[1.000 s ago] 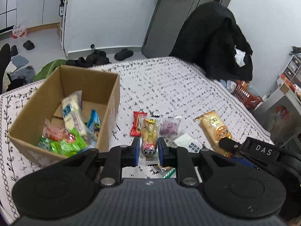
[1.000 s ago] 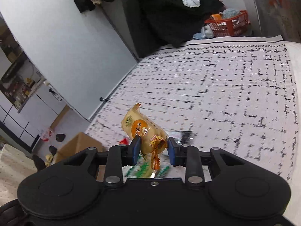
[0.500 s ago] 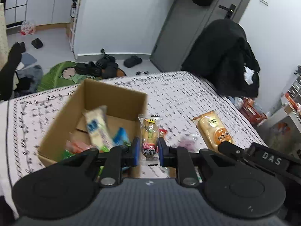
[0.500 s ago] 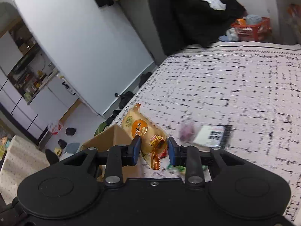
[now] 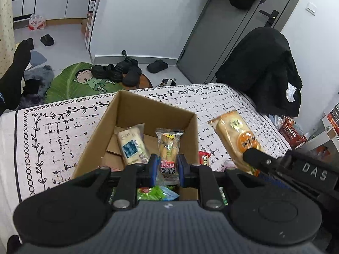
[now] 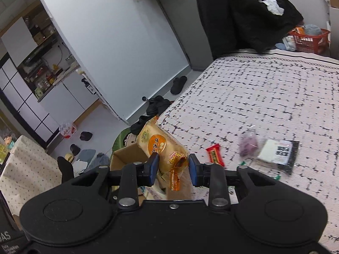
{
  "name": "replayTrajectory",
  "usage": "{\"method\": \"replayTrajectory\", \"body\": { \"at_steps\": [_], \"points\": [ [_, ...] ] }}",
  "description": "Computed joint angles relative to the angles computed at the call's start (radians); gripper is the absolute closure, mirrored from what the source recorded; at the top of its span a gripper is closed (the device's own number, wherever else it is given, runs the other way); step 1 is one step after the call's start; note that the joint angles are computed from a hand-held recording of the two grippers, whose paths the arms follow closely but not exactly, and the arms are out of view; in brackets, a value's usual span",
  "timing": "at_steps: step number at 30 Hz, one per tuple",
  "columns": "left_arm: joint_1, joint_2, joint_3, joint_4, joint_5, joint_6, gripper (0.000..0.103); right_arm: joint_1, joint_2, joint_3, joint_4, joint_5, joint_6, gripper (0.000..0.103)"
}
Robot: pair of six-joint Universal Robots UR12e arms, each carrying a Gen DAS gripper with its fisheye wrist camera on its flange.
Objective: Organize snacks
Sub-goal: 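Carry both held snacks over the cardboard box, then open both grippers to drop the snacks into the box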
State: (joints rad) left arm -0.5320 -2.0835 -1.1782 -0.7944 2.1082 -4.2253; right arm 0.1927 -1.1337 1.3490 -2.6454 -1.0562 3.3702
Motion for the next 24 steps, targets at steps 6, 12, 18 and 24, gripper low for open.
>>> {"method": "replayTrajectory", "body": {
  "at_steps": [6,12,18,24],
  "points": [
    [0.011,0.009,-0.027,0.008,0.005,0.014,0.084,0.020,0.021,-0.025,0.015,-0.006,-0.005,0.073],
    [0.028,0.009,-0.039,0.006,0.002,0.017,0.084,0.035,0.043,-0.055,0.030,-0.005,-0.007,0.073],
    [0.037,0.007,-0.046,-0.004,0.001,0.003,0.084,0.038,0.064,-0.082,0.041,-0.002,-0.004,0.073],
    [0.038,0.004,-0.044,-0.006,0.020,-0.022,0.080,0.045,0.082,-0.106,0.056,-0.004,-0.009,0.073]
  ]
}}
